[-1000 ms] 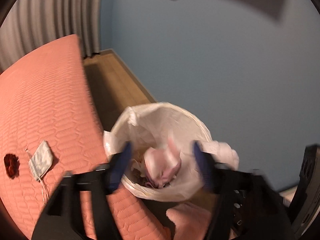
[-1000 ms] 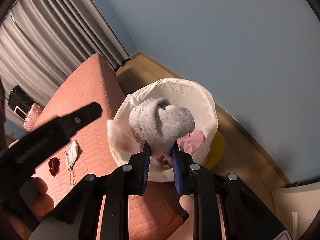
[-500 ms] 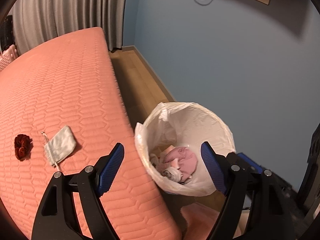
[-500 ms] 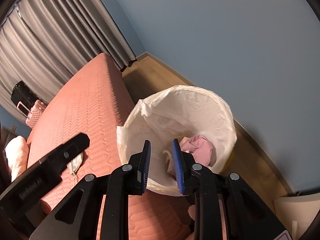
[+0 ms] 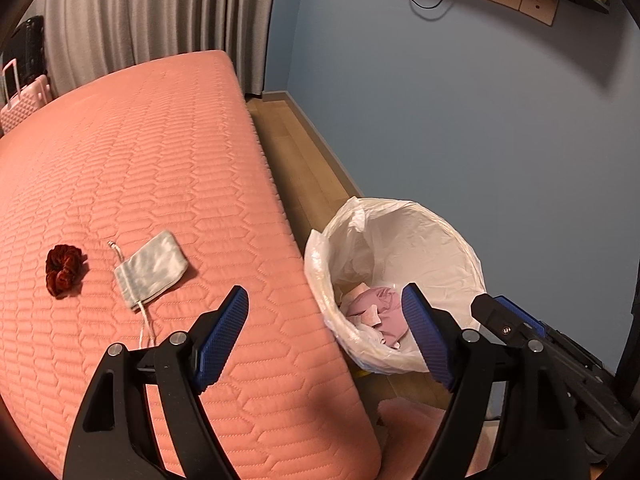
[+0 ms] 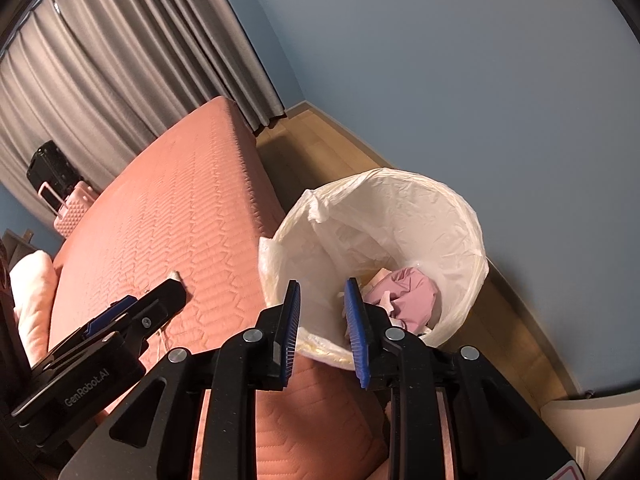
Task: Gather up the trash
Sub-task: 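Move both open tools back over the scrunchie and pouch on the bed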
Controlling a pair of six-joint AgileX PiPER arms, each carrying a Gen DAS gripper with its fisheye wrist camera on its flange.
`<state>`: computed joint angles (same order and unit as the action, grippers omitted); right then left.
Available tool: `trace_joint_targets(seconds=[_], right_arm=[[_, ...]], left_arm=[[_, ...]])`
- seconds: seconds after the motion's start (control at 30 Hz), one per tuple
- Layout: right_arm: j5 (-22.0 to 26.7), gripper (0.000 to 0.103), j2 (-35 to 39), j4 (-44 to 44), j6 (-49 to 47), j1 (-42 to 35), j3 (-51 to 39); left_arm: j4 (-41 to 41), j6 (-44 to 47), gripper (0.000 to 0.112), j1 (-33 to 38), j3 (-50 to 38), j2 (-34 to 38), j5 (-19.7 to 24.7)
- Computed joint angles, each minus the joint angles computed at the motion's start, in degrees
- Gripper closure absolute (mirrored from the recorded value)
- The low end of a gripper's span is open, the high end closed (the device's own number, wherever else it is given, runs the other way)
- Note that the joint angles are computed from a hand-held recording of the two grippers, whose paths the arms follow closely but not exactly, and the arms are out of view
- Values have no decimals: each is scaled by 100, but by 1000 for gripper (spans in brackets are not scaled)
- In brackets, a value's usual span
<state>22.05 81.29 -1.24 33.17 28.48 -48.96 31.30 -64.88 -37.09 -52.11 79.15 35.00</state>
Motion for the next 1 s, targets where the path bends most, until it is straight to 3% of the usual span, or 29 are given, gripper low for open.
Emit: trace_joint_targets(seconds=[0.5, 1.0], right_arm=[[435, 74, 64, -1264, 1560, 1329, -366], [923, 69, 530, -1917, 2348, 2408, -1014]], left_arm=[[-76, -65, 37, 464, 867, -1056, 131], [-863, 891, 37, 1517, 1709, -2095, 32]])
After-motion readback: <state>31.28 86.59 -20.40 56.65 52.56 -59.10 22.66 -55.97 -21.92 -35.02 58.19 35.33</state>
